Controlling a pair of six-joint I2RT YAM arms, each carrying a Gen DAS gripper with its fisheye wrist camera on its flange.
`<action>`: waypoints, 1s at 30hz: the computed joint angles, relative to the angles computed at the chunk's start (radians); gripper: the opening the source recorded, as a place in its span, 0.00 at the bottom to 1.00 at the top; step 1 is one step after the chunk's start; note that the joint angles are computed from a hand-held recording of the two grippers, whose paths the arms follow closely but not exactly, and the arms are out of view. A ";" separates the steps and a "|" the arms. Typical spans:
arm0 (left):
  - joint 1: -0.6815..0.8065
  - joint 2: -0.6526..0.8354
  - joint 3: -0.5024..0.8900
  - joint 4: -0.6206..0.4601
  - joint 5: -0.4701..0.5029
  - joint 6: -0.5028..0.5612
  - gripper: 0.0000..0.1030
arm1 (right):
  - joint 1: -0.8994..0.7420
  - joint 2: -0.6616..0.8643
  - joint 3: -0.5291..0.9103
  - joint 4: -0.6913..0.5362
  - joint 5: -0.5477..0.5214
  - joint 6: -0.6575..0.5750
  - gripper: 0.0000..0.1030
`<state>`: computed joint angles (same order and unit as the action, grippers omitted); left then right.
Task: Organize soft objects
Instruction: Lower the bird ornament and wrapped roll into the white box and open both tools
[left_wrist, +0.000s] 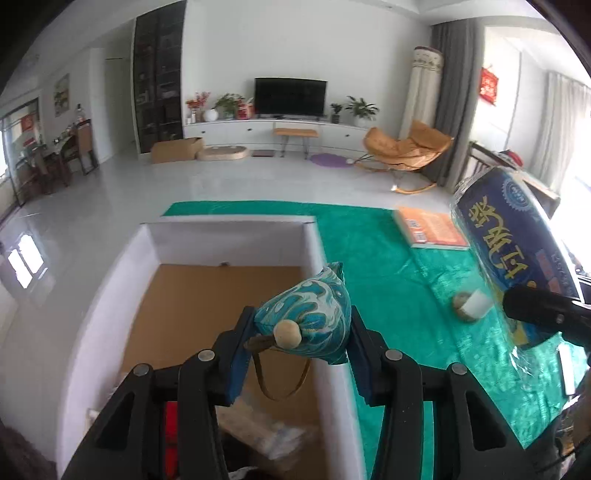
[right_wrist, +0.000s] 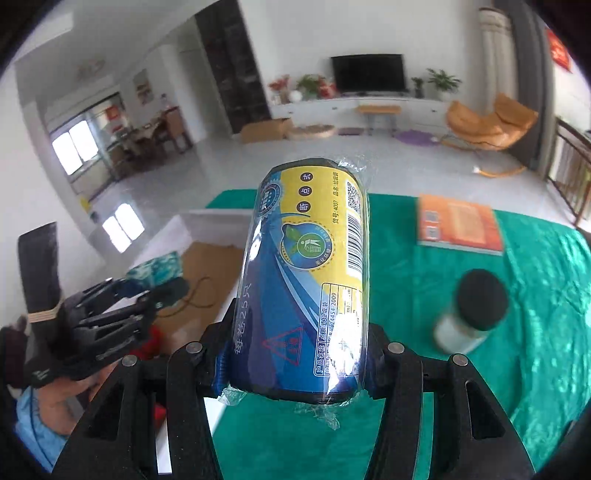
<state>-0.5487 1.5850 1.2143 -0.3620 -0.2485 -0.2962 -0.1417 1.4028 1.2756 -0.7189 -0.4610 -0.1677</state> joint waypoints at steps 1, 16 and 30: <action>0.025 -0.034 -0.051 -0.003 -0.017 0.005 0.46 | 0.070 -0.012 -0.022 0.015 0.010 0.028 0.54; 0.113 -0.217 -0.418 0.088 -0.178 -0.094 0.94 | 0.487 0.188 -0.220 0.279 0.044 0.173 0.64; -0.033 -0.320 -0.344 -0.169 -0.351 -0.317 1.00 | 0.592 -0.013 -0.261 0.166 0.368 0.154 0.69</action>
<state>-0.5822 1.2652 0.8702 -0.5308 -0.6000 -0.6134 0.4500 1.3902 1.0150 -0.5524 -0.0934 -0.0137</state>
